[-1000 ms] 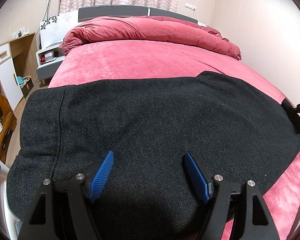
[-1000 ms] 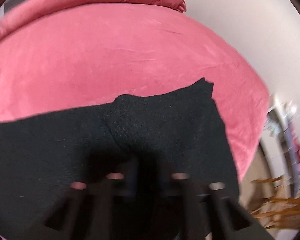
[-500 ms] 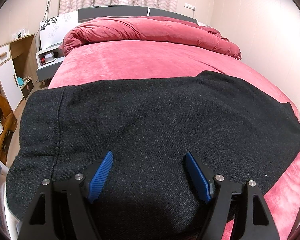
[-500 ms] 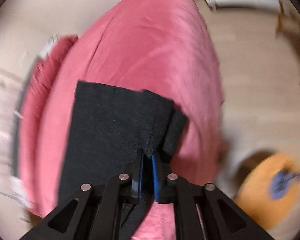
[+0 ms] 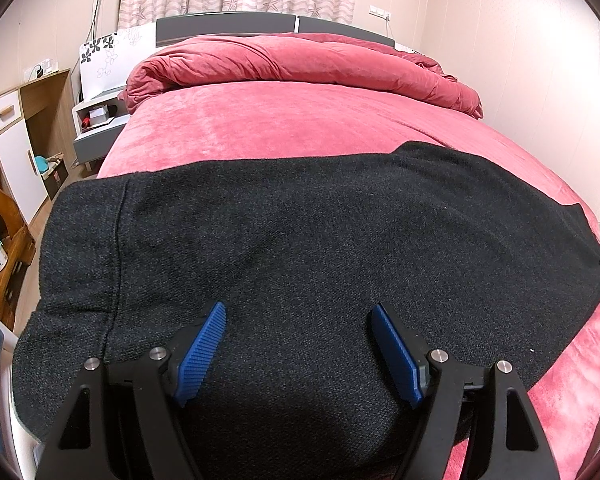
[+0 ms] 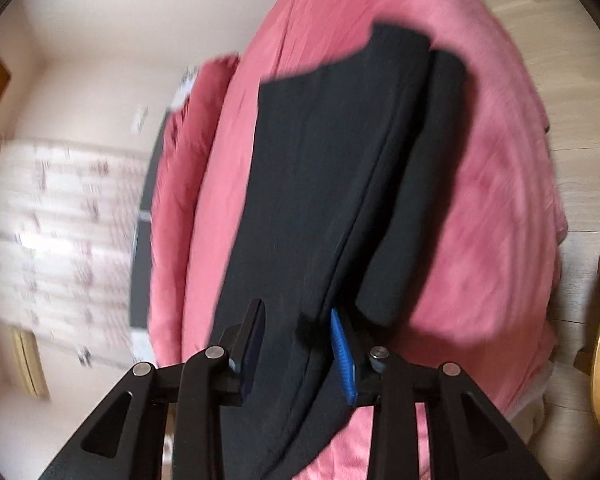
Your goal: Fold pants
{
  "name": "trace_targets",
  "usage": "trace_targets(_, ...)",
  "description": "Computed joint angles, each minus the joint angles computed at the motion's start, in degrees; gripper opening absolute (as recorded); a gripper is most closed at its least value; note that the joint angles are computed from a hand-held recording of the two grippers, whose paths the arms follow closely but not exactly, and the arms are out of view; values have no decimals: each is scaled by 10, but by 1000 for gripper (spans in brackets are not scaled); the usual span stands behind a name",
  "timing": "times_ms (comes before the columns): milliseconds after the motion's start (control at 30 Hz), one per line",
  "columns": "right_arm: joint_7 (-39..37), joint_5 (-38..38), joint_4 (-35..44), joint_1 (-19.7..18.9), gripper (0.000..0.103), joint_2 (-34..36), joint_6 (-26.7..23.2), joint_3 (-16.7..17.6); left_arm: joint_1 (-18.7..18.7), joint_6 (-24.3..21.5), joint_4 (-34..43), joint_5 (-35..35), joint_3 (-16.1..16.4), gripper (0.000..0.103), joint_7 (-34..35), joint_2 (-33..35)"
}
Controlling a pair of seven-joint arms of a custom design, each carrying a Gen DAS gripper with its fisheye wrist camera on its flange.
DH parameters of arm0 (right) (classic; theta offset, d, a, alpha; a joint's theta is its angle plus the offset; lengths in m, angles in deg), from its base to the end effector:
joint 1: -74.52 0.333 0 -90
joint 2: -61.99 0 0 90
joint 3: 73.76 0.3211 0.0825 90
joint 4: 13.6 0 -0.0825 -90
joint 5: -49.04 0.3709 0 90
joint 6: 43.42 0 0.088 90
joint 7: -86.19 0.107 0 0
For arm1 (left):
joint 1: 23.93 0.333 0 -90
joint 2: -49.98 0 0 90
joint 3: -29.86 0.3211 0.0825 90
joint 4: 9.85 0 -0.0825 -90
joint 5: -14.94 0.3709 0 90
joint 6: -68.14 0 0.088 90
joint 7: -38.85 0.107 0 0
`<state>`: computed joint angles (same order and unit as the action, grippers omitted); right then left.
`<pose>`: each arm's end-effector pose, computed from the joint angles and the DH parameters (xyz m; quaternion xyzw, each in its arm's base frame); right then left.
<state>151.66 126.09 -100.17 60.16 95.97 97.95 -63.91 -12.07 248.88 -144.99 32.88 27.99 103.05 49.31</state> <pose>0.7237 -0.0837 0.3703 -0.3628 0.7713 0.1432 0.5030 0.5330 0.0659 0.4406 -0.7429 0.5422 -0.2736 0.2816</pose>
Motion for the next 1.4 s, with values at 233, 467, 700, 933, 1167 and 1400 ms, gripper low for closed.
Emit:
trace_targets(233,56,-172,-11,57,7,-23,13,-17,-12,-21,3,-85,0,76,77,-7)
trace_targets(467,86,-205,-45,64,7,-48,21,-35,-28,10,-41,-177,-2,76,176,-39)
trace_targets(700,23,-113,-75,21,31,-54,21,15,65,-3,-36,-50,-79,76,69,-38)
trace_targets(933,-20,-60,-126,25,31,-84,81,-9,67,-5,-40,-36,-80,76,61,-43)
trace_targets(1167,4,-77,-127,26,33,-87,153,-36,74,-14,-31,55,-77,77,-15,-39)
trace_targets(1400,170,-134,-41,9,39,-17,152,-29,67,-16,-29,99,-65,78,-53,-38)
